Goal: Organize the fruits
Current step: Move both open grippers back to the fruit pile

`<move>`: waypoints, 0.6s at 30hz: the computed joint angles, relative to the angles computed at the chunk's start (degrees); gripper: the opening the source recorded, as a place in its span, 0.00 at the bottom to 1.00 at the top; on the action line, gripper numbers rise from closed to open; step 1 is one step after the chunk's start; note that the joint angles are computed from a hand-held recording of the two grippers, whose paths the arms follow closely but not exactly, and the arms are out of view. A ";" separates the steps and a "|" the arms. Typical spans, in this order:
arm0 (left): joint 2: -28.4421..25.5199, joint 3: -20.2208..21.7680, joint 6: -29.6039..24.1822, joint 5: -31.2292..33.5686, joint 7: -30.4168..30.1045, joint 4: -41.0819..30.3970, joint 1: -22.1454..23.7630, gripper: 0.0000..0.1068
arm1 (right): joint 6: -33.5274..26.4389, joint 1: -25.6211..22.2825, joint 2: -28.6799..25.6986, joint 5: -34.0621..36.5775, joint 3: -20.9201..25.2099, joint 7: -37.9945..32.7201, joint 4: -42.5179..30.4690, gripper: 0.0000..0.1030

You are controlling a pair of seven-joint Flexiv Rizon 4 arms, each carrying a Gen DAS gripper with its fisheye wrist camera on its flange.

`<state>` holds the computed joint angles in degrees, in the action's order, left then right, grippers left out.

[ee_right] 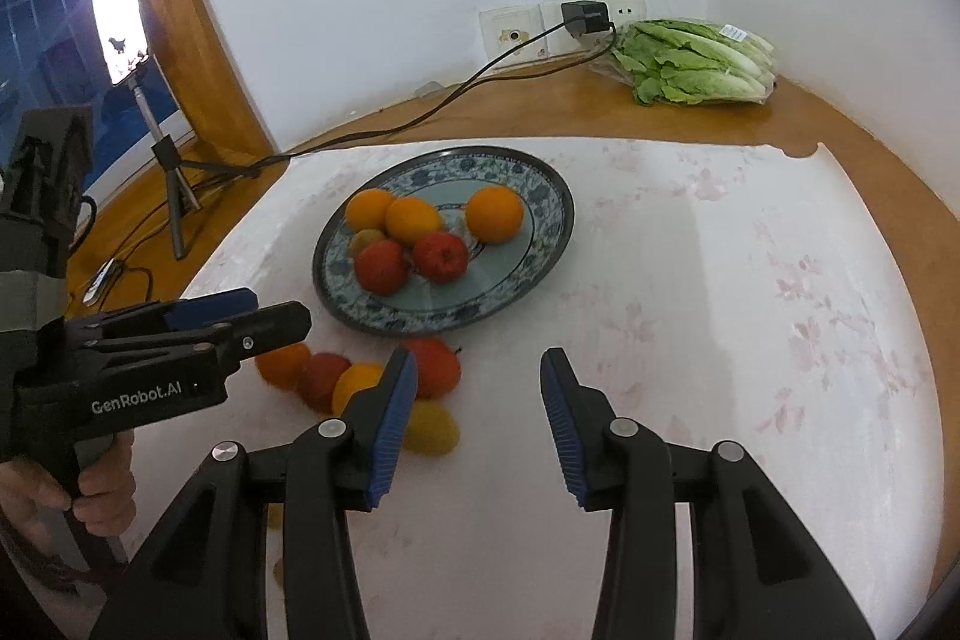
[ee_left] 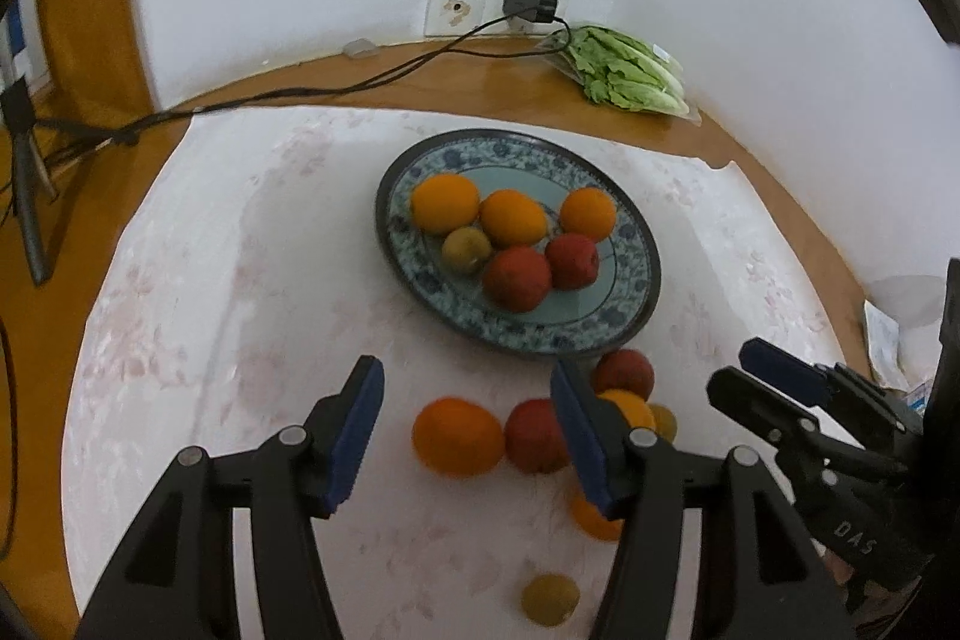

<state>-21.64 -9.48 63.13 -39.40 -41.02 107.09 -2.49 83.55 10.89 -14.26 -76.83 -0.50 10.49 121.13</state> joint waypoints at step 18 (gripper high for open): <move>1.33 0.31 2.75 -2.39 7.02 4.47 0.46 0.58 | -0.48 -0.01 1.25 -1.26 1.40 4.69 2.79 0.43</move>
<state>-20.31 -9.17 65.88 -41.79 -34.00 111.56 -2.03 83.07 10.87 -13.01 -78.08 0.90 15.18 123.92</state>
